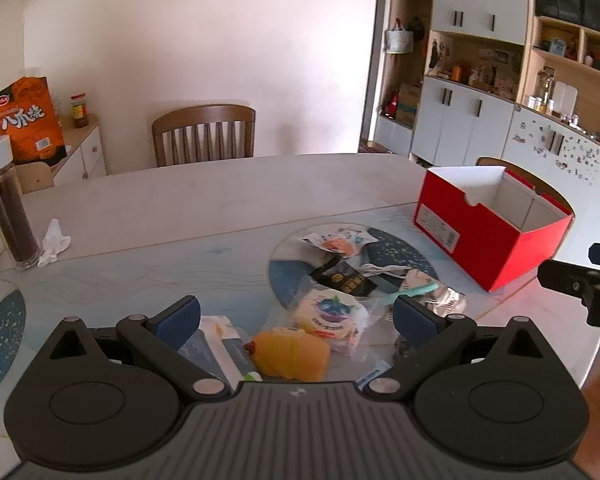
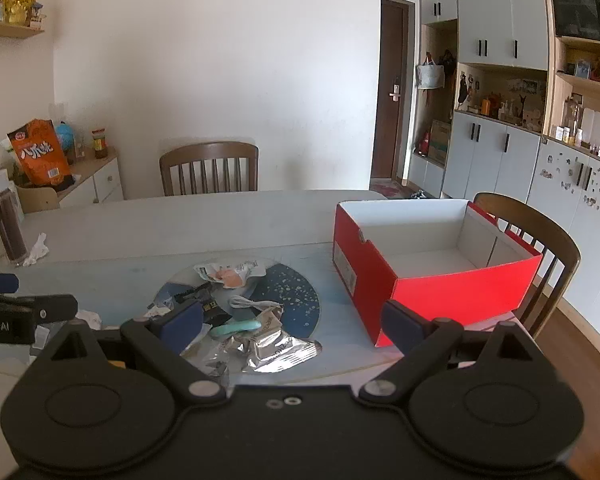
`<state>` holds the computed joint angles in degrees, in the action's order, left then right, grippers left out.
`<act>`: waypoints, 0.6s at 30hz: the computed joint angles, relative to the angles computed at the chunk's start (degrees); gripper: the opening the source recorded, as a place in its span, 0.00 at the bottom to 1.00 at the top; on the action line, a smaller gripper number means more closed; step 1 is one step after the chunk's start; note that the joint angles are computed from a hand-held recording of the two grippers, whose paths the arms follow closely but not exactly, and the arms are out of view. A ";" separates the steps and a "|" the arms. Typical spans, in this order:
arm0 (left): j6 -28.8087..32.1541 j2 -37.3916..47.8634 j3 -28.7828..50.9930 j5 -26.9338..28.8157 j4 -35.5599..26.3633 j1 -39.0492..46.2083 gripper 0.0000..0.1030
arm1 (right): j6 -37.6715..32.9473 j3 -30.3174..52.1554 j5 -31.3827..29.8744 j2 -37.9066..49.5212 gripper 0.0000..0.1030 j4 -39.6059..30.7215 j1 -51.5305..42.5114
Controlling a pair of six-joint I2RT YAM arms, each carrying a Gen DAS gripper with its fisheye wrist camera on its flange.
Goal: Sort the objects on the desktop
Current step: 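Reach both tools to the table, left to wipe pack, right to foil bag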
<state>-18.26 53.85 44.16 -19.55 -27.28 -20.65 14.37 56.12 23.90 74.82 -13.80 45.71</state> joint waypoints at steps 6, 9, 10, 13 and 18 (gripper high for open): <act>-0.24 1.67 -0.13 0.92 0.35 3.27 1.00 | -0.82 1.73 -2.80 3.48 0.94 1.45 -1.37; -0.72 3.26 0.10 0.54 0.21 4.61 1.00 | -2.29 2.15 -4.85 5.74 0.93 3.17 -2.57; -0.99 3.94 0.14 0.41 0.22 5.03 1.00 | -2.77 2.34 -5.75 6.55 0.93 3.67 -3.11; -2.26 5.89 -0.07 -0.80 0.39 5.65 1.00 | -4.40 2.26 -9.02 8.62 0.93 5.69 -4.87; -6.26 9.75 -0.51 -4.41 0.04 5.22 1.00 | -8.38 3.58 -15.42 13.23 0.92 7.64 -8.21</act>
